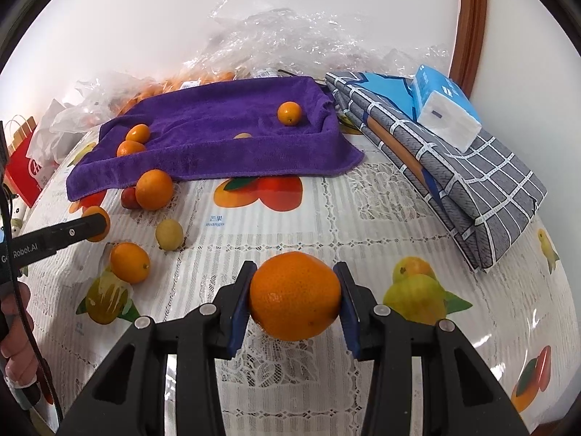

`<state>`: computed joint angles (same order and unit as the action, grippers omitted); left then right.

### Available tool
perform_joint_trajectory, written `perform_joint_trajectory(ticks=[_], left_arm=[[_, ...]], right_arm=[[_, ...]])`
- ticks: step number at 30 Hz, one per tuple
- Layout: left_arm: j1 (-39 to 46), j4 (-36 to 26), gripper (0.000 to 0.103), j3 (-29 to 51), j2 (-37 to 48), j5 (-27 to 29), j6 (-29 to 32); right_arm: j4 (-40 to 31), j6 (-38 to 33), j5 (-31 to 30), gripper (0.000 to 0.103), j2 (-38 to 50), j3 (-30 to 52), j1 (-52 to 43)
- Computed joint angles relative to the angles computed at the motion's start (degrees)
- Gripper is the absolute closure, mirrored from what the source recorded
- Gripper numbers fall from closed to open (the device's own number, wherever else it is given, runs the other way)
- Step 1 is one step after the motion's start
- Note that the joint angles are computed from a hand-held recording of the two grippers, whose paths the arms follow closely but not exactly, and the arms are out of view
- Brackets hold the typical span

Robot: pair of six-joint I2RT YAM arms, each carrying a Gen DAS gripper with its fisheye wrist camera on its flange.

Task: Organize fruits
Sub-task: 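Carry both held oranges up over the purple towel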

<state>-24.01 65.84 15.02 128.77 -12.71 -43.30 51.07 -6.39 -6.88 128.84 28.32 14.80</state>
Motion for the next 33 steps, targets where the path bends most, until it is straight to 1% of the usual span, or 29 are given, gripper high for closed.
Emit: perform_joint_trajectory(ticks=[9, 15, 25, 33], left_arm=[[0.7, 2.6, 0.069, -3.0, -2.0, -0.6, -0.5], [1.3, 4.3, 0.069, -5.1, -3.2, -2.1, -0.9], [3.5, 8.0, 0.069, -8.8, -5.6, -1.8, -0.6], [4.2, 7.1, 0.069, -10.5, -10.0, -2.4, 0.0]], right_arm=[[0.4, -0.2, 0.6, 0.061, -0.6, -0.7, 0.2], [0.2, -0.1, 1.3, 0.061, -1.8, -1.4, 0.9], [-0.7, 0.1, 2.1, 0.061, -3.8, -1.7, 1.7], [-2.2, 0.7, 2.3, 0.061, -5.7, -1.2, 2.7]])
